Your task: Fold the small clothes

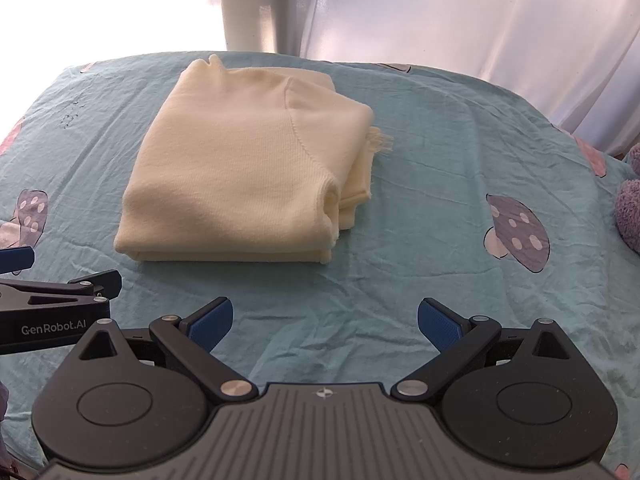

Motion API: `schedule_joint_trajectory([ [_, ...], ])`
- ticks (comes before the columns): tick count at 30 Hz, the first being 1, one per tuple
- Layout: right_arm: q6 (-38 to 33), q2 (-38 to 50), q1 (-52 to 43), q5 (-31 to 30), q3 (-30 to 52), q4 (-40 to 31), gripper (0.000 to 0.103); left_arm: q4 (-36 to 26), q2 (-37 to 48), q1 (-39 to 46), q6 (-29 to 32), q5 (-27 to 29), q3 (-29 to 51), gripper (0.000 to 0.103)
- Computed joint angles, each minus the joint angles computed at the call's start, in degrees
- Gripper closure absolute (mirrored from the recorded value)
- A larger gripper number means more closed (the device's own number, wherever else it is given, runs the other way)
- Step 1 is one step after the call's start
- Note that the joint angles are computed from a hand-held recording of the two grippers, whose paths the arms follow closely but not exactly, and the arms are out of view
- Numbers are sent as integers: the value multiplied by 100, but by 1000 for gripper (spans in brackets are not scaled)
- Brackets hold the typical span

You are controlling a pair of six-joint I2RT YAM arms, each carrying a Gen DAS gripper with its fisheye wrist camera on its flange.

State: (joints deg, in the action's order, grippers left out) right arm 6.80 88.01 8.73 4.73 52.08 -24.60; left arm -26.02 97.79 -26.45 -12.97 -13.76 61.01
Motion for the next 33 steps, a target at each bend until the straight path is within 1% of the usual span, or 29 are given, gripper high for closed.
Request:
schedule_joint_trajectory([
  [33,4,-2,-35,-29,12,38,4,-16,71,17,18,44,44,0],
])
